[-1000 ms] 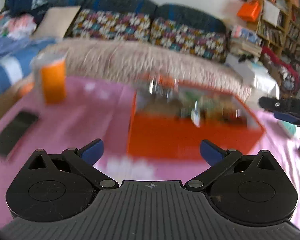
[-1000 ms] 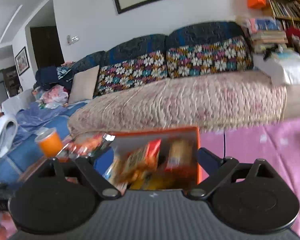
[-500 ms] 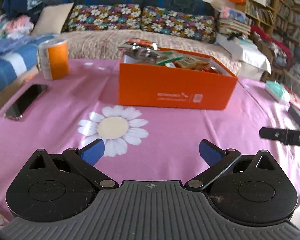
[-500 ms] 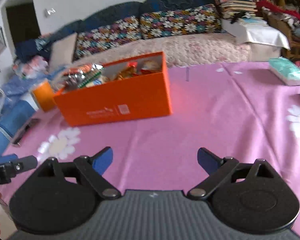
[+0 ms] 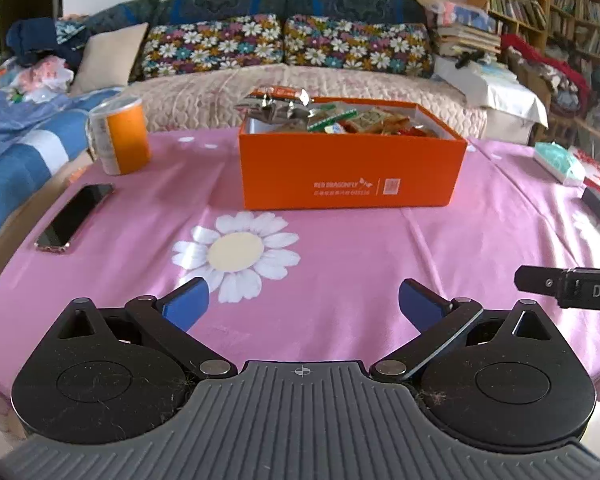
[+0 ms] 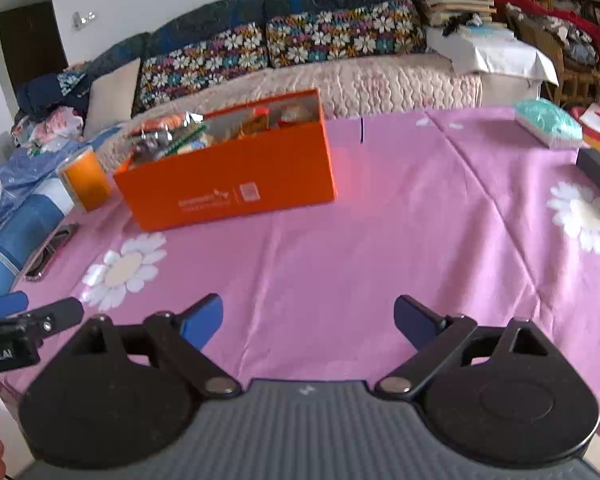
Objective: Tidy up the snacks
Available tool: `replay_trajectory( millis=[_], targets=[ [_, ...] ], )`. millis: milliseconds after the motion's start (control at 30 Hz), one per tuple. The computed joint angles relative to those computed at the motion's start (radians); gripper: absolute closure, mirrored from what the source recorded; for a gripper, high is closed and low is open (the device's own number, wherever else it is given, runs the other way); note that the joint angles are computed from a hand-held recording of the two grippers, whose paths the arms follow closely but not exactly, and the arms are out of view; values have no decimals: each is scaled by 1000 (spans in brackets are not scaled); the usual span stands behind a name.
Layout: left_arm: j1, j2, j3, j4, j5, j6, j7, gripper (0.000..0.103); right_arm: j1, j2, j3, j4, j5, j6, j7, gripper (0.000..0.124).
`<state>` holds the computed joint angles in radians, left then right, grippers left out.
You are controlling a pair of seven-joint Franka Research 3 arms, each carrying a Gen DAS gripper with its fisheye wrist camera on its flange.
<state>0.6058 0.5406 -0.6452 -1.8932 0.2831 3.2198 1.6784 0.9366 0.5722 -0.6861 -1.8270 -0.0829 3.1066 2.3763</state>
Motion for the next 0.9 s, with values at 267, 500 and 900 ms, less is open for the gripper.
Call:
replay_trajectory(
  millis=[267, 500, 900],
  targets=[
    [-23, -3, 19, 1, -5, -18, 23, 30, -82, 2, 96, 33, -1, -21, -26, 29],
    [-40, 4, 25, 14, -38, -47, 56, 30, -136, 0, 151, 42, -4, -24, -28, 29],
    [-121, 7, 98, 35, -102, -70, 106, 38, -191, 4, 213, 64, -4, -36, -55, 29]
  ],
)
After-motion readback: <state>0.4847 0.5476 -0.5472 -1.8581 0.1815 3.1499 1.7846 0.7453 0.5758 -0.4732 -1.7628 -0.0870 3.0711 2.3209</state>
